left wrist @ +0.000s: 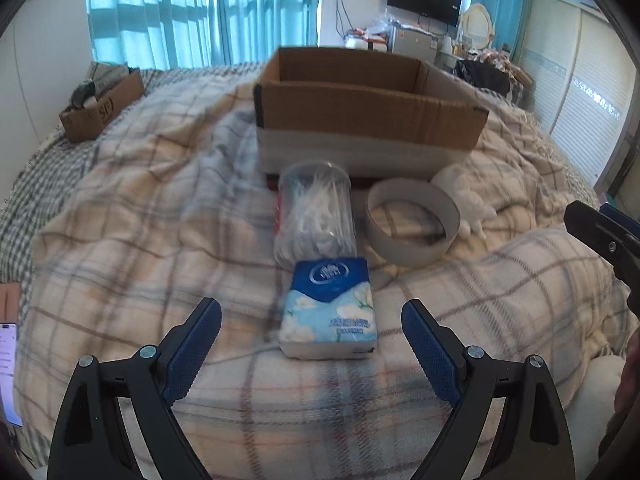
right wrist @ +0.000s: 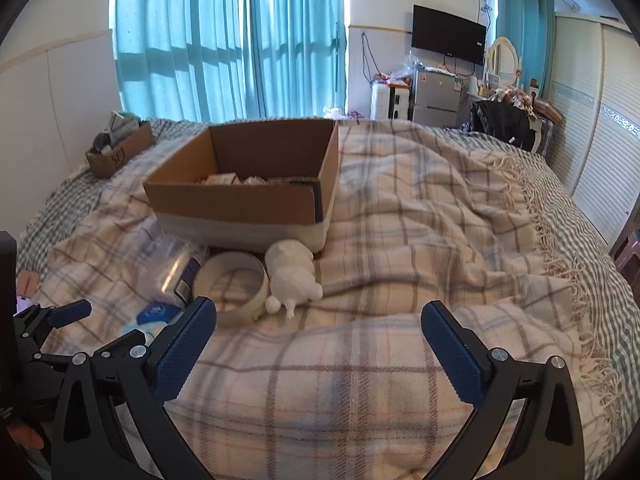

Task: Organize objects
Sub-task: 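Grasp the blue Vinda tissue pack with the left tool, then grasp the white tape roll with the right tool while the left tool holds the tissue pack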

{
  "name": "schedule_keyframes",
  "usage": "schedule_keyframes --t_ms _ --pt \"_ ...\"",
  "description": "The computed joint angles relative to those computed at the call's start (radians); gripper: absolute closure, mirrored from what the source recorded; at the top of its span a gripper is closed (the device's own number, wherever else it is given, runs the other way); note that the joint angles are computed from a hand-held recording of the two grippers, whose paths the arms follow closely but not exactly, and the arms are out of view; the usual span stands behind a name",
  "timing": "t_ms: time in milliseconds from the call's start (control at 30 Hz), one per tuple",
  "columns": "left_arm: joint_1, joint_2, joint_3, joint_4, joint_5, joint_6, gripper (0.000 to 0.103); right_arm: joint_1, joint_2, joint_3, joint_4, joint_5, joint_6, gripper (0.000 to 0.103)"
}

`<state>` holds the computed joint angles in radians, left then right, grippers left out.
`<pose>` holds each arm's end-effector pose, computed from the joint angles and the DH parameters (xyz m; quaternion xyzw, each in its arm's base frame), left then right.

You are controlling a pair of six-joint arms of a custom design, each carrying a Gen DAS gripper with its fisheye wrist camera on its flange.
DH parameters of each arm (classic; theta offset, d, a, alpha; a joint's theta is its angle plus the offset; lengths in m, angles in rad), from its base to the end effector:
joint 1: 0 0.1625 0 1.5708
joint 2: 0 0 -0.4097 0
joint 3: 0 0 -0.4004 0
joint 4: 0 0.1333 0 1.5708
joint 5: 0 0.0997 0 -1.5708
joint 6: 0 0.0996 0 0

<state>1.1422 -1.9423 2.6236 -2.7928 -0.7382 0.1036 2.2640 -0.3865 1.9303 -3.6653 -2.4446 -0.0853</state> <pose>0.0709 -0.3427 0.2859 0.1276 0.8788 -0.3041 0.3450 0.3689 -0.3549 -0.0856 0.2245 -0.8504 0.3569 0.3148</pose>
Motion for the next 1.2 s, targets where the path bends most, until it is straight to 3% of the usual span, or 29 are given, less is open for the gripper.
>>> schedule_keyframes --t_ms 167,233,267,400,467,600,667,833,967,1200 --pt "0.046 0.104 -0.010 -0.093 -0.037 0.038 0.011 -0.028 0.014 0.000 0.012 0.013 0.006 0.000" --pt "0.071 0.136 -0.027 -0.116 -0.068 0.049 0.033 -0.034 0.017 -0.001 0.017 0.015 0.010 0.000" --pt "0.085 0.150 -0.037 -0.119 -0.083 0.047 0.050 -0.038 0.020 -0.003 0.015 0.016 0.010 0.000" --pt "0.092 0.132 -0.043 -0.099 -0.096 0.045 0.050 -0.047 0.022 -0.007 0.031 0.026 0.019 0.000" --pt "0.069 0.083 -0.034 -0.064 -0.078 0.039 0.050 -0.046 0.025 -0.011 0.038 0.033 0.020 0.000" --pt "0.062 -0.024 -0.037 -0.022 -0.107 0.058 0.050 -0.036 0.035 -0.034 0.077 0.056 0.020 0.000" --pt "0.066 -0.040 -0.036 -0.051 -0.083 0.094 0.050 -0.034 0.040 -0.044 0.099 0.082 0.027 0.000" --pt "0.139 0.035 -0.069 -0.193 -0.052 0.178 0.050 -0.027 0.072 -0.107 0.182 0.108 0.029 0.000" --pt "0.217 0.082 -0.115 -0.217 -0.093 0.165 0.050 -0.039 0.102 -0.164 0.244 0.147 0.019 0.000" --pt "0.259 0.143 -0.126 -0.313 -0.142 0.227 0.050 -0.051 0.163 -0.274 0.356 0.128 -0.013 0.001"
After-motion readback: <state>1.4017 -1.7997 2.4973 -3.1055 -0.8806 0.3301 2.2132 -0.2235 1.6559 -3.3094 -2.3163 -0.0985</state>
